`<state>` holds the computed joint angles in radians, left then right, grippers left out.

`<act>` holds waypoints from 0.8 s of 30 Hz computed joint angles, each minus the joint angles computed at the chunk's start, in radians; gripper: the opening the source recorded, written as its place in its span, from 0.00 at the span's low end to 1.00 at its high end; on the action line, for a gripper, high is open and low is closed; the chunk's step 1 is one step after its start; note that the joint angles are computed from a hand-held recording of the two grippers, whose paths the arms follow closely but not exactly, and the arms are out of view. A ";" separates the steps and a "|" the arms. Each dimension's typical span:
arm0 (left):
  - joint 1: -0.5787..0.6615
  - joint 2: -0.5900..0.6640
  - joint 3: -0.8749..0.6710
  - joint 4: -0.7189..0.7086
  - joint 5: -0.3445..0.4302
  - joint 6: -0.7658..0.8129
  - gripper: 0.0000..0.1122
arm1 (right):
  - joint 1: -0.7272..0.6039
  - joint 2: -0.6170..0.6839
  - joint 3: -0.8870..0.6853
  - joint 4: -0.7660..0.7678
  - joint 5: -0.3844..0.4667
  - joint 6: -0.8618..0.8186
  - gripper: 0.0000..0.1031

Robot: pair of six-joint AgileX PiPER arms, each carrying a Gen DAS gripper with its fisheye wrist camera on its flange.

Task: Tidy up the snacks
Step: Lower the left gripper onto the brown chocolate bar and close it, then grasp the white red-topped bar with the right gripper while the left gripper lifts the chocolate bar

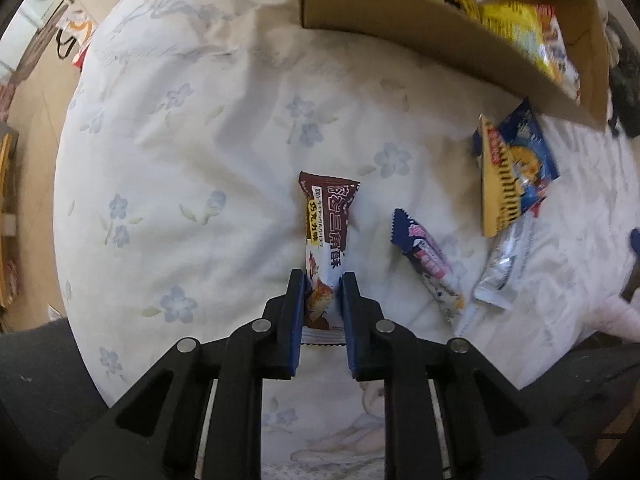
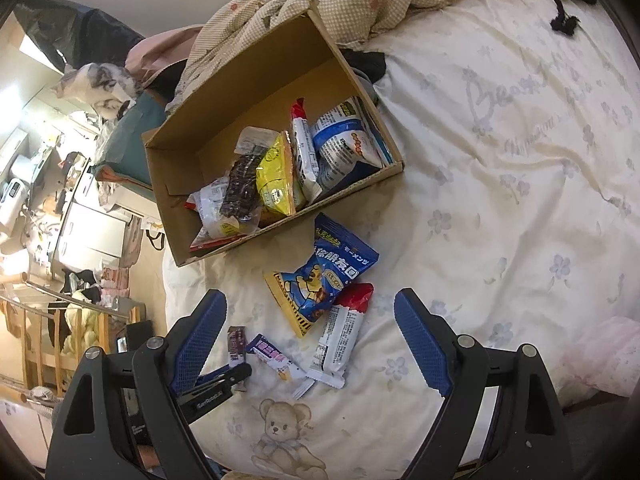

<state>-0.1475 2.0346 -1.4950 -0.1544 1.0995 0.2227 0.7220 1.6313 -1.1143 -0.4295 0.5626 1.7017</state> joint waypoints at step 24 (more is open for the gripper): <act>0.057 -0.112 -0.032 -0.127 0.018 0.085 0.13 | -0.003 0.540 -0.507 0.355 0.372 -0.526 0.87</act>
<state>-0.0908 1.9222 -1.5274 -0.2809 1.1170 0.3080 0.7190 2.1710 -1.6218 -0.0747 0.9349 1.1757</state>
